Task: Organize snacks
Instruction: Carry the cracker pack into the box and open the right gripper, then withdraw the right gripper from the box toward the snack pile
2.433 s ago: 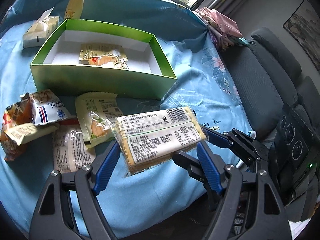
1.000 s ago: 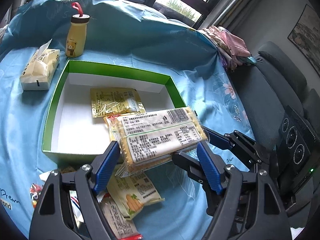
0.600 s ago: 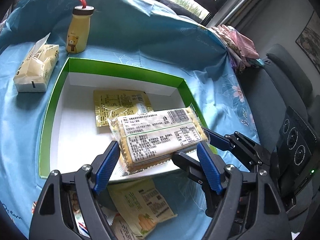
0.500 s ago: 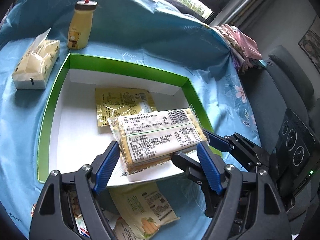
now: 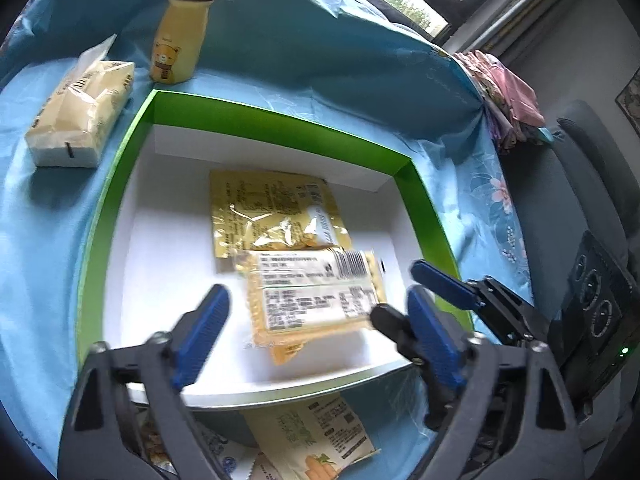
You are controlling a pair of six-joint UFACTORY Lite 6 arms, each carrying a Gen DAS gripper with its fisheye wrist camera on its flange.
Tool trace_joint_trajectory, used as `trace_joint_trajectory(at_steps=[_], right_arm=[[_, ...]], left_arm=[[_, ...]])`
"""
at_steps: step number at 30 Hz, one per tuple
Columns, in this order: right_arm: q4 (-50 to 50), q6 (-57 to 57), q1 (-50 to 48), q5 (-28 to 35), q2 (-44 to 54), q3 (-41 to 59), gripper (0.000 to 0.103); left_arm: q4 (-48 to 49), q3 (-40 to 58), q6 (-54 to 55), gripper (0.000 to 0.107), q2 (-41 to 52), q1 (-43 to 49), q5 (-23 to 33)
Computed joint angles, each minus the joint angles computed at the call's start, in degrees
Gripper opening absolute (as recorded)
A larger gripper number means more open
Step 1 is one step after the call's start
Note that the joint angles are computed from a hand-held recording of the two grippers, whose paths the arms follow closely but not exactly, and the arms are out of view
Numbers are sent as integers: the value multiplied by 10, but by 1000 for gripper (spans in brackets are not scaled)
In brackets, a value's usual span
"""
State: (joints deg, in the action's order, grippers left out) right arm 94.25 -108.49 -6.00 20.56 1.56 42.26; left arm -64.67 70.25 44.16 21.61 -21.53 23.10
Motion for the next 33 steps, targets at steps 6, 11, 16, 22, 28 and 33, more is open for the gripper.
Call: trace_joint_trajectory(at_steps=[6,11,16,22,28,33], right_arm=[[-32,37,-12,-9,-56,-31,57],[-87,98,-16,-18,-119,-63,62],[-180,205,-21,-20,-189,-98,64],[-274,310,-29,-11,-271,-140,77],[-362,408,-47,31,-350,-175,77],[-409,458,-60,73,-415,-203,77]], left_arm=[[23,-33,-23,102,-42,10,-16],[83,-65,-78,102,-92,1,-41],[156,-104,-148,102,-142,-21,-70],[266,-160,-259,103,-210,-46,-98],[340,-228,-347,103,-288,-60,-108],[393,-277,-418,103,-352,-69,-103]])
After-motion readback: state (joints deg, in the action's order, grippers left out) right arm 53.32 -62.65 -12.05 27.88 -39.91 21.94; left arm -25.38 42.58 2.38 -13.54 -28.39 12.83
